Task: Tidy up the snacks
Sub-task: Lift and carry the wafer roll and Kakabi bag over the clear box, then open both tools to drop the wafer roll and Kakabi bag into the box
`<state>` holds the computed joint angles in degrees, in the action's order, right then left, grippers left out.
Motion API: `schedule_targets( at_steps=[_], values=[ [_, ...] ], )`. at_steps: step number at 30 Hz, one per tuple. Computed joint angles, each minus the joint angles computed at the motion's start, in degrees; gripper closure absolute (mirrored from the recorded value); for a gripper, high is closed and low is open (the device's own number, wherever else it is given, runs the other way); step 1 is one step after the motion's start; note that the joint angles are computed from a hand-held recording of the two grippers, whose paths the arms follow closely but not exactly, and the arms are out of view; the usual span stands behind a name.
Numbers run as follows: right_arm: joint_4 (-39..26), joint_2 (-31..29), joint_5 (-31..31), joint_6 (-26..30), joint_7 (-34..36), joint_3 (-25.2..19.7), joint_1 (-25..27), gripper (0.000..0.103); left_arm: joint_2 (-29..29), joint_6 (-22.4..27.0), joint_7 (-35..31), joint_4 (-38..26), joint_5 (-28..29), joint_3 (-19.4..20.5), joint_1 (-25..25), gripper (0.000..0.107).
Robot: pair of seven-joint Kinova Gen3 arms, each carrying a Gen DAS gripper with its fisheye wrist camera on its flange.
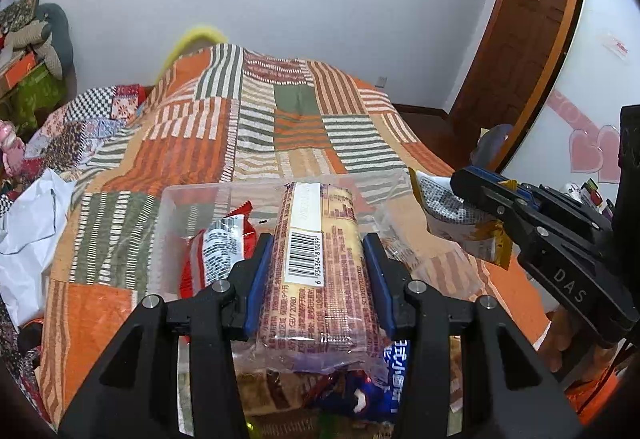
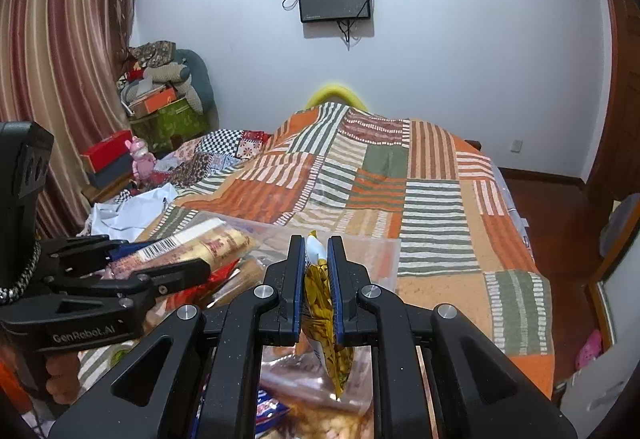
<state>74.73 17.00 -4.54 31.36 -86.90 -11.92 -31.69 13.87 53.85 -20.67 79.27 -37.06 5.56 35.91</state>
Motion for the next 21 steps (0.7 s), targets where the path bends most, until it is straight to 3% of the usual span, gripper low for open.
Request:
schedule_targets(
  at_steps=[6, 14, 21],
  values=[
    [-3.84, 2.99, -0.23, 3.12, 0.46, 0.22, -0.07, 0.093, 2.95, 0.0, -6.55, -3.57, 5.86, 0.13, -2.89, 0.063],
    [-6.89, 5.72, 1.36, 6.28, -0.59, 1.36, -1.55, 0.093, 6.61, 1.23, -12.23, -7.64, 9.71, -1.27, -2.62, 0.063],
    [-8.87, 7.3, 1.29, 8.35, -0.41, 1.49, -1.46, 0.093, 7.65, 1.27, -13.31, -8.79, 11.72, -2.77, -2.42, 0.063]
  ],
)
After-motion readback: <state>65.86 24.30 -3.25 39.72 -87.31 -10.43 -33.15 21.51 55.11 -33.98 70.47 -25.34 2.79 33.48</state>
